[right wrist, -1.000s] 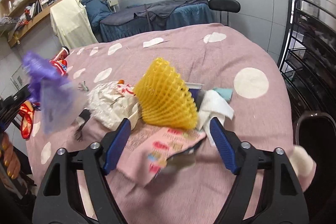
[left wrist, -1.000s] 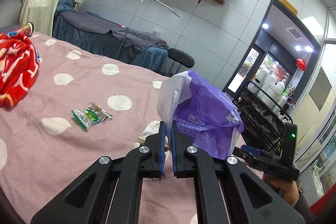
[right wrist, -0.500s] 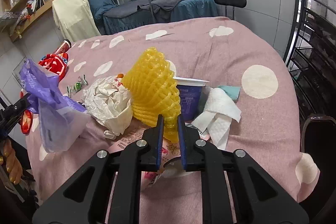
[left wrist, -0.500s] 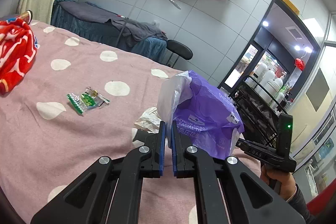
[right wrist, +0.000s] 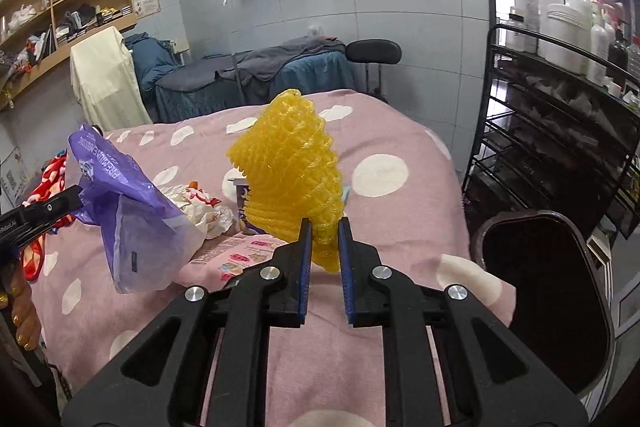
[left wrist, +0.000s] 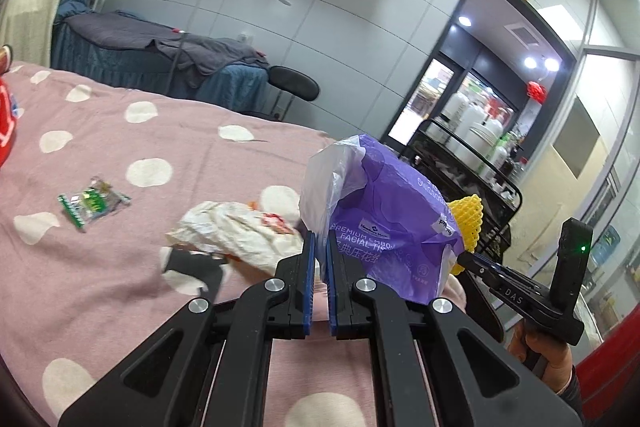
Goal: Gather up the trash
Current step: 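Carry the yellow foam net to the bin and open the right tool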
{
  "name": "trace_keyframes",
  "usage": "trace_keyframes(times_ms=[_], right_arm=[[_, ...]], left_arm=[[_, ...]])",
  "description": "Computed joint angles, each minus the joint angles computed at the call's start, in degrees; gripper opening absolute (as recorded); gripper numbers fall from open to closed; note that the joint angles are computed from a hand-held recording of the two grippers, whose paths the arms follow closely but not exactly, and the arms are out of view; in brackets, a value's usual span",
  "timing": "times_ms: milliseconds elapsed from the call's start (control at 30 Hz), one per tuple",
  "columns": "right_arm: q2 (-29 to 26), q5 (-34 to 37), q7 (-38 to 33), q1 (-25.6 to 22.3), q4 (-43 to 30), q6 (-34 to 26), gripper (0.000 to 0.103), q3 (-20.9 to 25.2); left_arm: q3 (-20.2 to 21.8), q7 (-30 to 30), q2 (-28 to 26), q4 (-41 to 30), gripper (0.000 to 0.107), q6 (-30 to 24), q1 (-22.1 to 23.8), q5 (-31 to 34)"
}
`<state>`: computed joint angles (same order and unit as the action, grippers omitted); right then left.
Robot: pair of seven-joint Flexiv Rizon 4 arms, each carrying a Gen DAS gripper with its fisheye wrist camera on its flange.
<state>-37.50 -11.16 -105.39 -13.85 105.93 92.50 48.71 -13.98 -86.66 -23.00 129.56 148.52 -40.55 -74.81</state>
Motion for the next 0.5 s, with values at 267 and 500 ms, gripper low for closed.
trace_keyframes(times_ms=[267,500], right_arm=[[2.49,0.83,4.68,-1.94,2.34,4.36,0.014,-4.92],[3.86,-0.15,13.05,2.1,2.11,6.34,0.014,-16.89]], left_arm=[[0.59,5.37,-3.42,-7.02,0.006,-6.0,2.01,6.75],[1.68,9.63,-6.77,-13.62,0.006,-11.67,2.05,10.43]])
